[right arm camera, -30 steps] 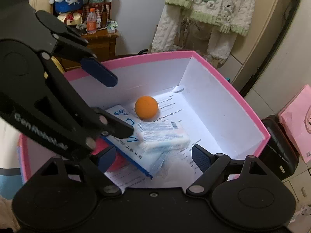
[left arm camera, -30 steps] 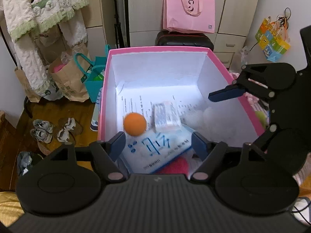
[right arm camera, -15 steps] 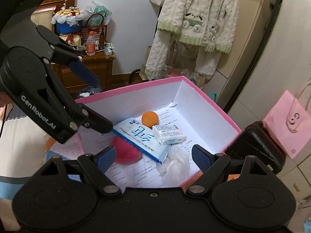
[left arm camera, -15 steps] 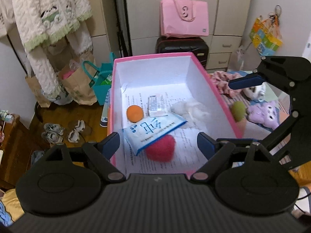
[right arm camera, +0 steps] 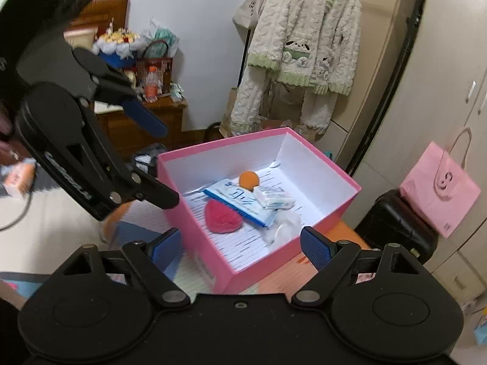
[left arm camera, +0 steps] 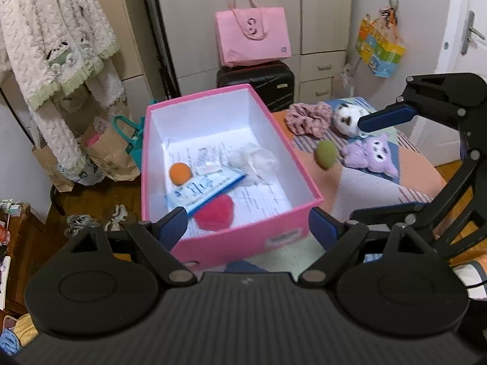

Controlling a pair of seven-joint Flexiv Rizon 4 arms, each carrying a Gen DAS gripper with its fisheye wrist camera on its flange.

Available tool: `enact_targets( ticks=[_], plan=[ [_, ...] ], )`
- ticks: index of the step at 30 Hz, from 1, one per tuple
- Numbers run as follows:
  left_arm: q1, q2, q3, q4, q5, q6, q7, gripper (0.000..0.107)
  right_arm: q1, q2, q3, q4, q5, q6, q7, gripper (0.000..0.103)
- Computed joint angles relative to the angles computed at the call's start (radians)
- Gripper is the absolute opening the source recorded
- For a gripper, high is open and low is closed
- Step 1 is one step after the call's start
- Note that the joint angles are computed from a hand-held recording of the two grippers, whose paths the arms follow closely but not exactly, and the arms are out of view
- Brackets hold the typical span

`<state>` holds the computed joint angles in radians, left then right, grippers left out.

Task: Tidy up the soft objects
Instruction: 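Withdraw both grippers from the box toward the purple plush toy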

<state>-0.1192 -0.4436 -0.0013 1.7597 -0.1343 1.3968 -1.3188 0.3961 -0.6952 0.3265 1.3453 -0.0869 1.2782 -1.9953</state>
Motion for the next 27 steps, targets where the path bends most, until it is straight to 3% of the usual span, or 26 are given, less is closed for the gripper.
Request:
enact_targets(
  ticks=[10, 19, 24, 27],
  plan=[
    [0.002, 0.023, -0.095, 0.083, -0.033, 0.069, 0.090, 0.087, -0.115, 0.095, 0.094, 0.192, 0.080, 0.130, -0.044, 0.088],
    [-0.017, -0.010, -0.160, 0.062, -0.080, 0.033, 0.192, 0.087, -0.228, 0.131, 0.160, 0.333, 0.144, 0.256, -0.060, 0.089],
    [-0.082, -0.068, -0.111, -0.005, -0.033, 0.035, 0.216, 0.087, -0.268, 0.127, 0.164, 0.408, 0.116, 0.356, -0.019, 0.089],
    [-0.090, -0.104, -0.121, -0.041, -0.029, 0.023, 0.236, 0.087, -0.314, 0.108, 0.194, 0.427, 0.100, 0.381, 0.011, 0.089]
  ],
)
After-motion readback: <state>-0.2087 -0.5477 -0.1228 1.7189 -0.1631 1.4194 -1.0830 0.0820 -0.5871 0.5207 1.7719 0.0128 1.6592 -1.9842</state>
